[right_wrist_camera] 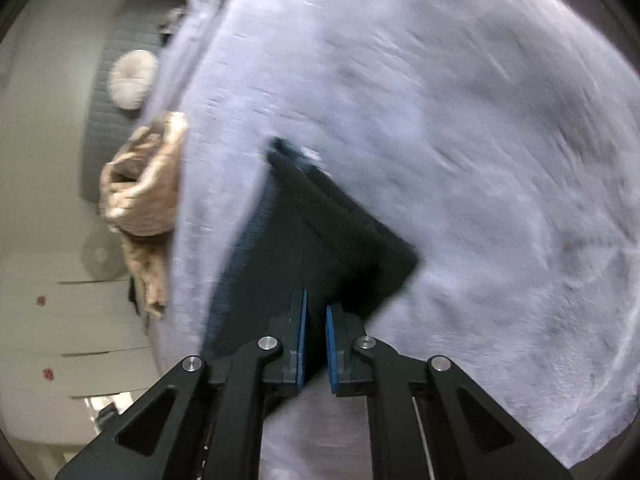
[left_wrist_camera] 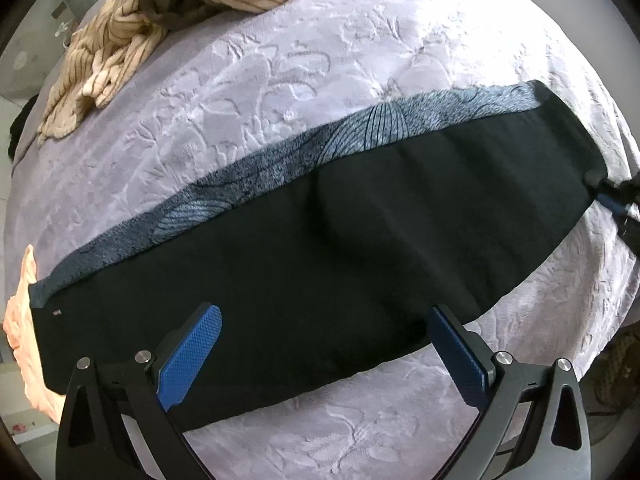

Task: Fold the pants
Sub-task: 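Grasp the folded trouser leg end with the right tool and lift it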

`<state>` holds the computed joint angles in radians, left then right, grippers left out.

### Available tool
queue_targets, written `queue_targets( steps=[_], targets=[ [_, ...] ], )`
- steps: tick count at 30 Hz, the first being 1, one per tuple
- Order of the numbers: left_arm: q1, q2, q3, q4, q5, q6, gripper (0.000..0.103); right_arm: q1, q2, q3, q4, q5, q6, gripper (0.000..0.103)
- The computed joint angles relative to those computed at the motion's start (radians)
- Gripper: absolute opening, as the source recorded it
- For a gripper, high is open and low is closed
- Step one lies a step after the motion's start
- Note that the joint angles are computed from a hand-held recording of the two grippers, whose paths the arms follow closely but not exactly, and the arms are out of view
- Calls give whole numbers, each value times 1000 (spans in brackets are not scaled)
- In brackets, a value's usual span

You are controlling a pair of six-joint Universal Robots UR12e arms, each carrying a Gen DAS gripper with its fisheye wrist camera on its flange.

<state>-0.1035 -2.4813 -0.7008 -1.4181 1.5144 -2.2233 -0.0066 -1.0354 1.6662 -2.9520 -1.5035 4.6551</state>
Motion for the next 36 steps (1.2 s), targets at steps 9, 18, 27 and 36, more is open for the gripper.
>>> queue_targets(
  steps=[9,18,27,36],
  targets=[
    [0,12,-20,2,-12,6,103,9,-9,45,-81,37,37,50],
    [-2,11,-34,4,-7,-3,103,-2,36,9,-113,47,-2,59],
    [0,-27,43,31,-98,-55,103,10,13,10,-53,31,-15,59],
    [-32,-248,343,14,-33,-248,103,7,31,-14,-29,41,-60,59]
  ],
)
